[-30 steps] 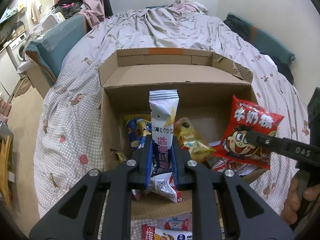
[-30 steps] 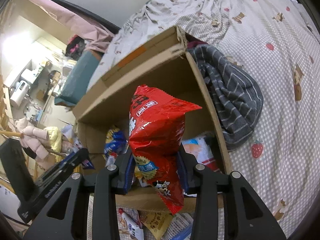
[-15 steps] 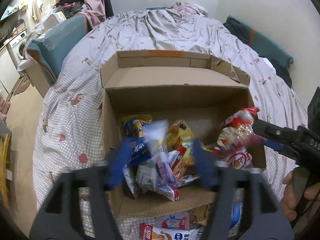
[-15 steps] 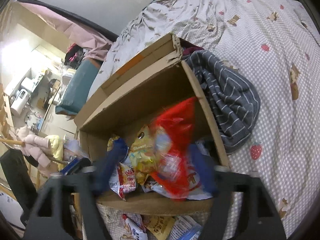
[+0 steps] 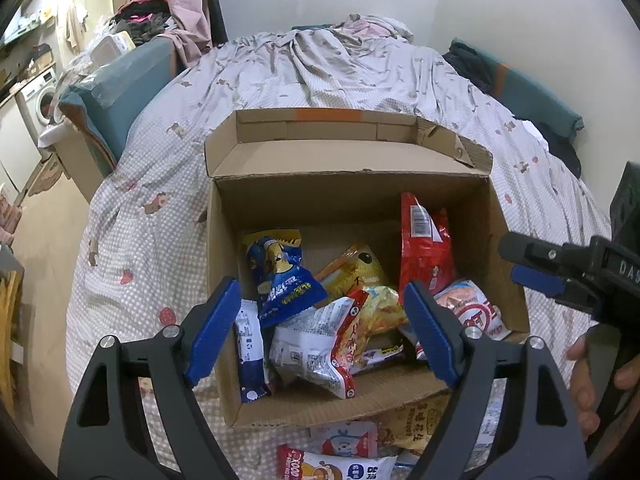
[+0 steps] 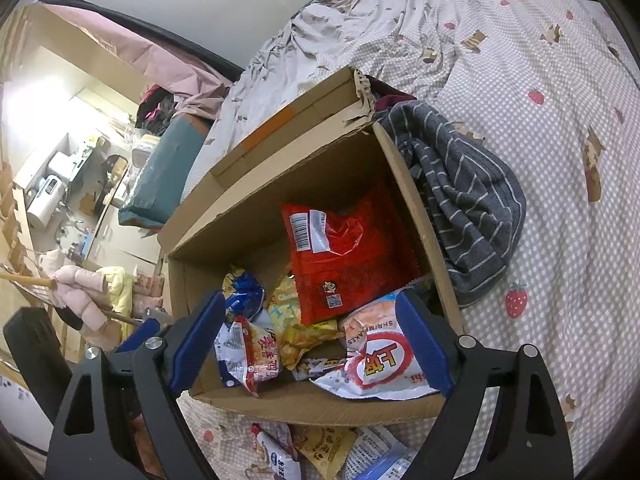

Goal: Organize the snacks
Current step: 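Withdraw both grippers from the box back to the snack pile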

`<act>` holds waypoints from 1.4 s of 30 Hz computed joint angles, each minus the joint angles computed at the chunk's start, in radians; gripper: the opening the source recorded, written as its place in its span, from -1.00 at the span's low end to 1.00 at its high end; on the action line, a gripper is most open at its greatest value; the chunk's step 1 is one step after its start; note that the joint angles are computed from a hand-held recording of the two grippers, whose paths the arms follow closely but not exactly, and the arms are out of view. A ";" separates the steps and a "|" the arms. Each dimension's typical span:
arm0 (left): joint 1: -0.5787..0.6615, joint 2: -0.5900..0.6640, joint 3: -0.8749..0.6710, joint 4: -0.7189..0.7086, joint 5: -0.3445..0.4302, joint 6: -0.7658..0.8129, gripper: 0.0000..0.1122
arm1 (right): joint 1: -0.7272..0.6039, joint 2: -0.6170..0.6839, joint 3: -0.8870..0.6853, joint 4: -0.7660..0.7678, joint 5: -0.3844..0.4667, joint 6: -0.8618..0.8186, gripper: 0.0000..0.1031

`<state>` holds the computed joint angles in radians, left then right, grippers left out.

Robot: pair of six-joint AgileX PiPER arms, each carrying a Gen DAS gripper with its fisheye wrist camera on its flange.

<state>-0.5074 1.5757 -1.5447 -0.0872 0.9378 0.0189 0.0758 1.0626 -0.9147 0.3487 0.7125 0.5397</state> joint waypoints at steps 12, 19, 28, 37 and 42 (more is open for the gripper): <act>0.073 -0.063 0.052 -0.112 -0.004 0.048 0.44 | 0.057 -0.055 -0.015 -0.100 0.017 0.098 0.74; 0.124 -0.127 0.055 -0.175 0.008 0.098 0.44 | 0.210 -0.103 -0.061 -0.330 0.084 0.313 0.89; 0.169 -0.241 0.129 -0.204 0.040 0.155 0.75 | 0.506 -0.179 -0.058 -0.597 0.219 0.645 0.90; 0.199 -0.308 0.229 -0.181 0.120 0.147 0.75 | 0.875 -0.239 -0.027 -0.857 0.420 1.055 0.90; 0.204 -0.301 0.274 -0.145 0.145 0.112 0.75 | 0.971 -0.259 0.019 -0.839 0.492 1.189 0.90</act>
<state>-0.3030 1.2744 -1.2703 -0.2324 1.0833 0.1311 1.0468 0.8032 -0.8953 -0.4901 1.2042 1.7291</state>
